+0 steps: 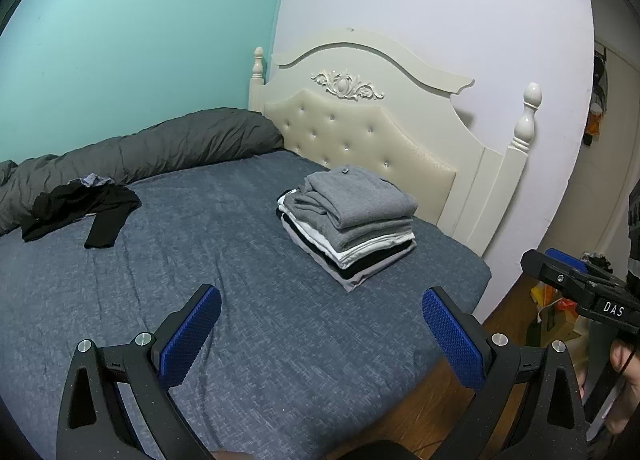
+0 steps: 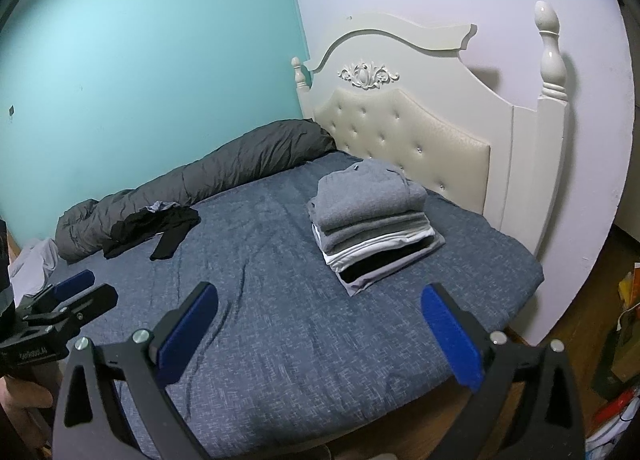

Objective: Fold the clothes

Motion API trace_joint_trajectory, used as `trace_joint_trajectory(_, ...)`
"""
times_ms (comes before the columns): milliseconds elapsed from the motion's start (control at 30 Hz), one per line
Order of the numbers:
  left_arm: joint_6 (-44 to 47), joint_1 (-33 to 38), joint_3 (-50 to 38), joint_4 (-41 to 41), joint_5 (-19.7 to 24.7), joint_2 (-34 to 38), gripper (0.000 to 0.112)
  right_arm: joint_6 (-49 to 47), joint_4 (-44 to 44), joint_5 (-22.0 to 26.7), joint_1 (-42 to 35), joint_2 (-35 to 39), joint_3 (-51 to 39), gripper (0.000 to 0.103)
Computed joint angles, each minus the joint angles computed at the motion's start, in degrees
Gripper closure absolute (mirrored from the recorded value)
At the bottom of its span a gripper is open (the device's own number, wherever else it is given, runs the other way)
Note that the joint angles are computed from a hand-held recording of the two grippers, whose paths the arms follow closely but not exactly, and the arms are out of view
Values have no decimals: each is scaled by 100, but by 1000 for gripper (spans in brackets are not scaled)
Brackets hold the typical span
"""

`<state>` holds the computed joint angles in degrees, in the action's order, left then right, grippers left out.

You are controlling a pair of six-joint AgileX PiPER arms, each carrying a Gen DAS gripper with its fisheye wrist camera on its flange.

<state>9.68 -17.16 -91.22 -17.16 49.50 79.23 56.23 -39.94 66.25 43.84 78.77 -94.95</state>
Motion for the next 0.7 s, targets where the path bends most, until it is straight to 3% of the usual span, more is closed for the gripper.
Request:
trace_joint_trajectory(333,-175,-97,135,285,-214,-159,10,-36,-13,71,106,38,-56,1)
trace_joint_trajectory(700,-207,-34,68,276,-117,-162,10,12,-61,88,183,58,-25,1)
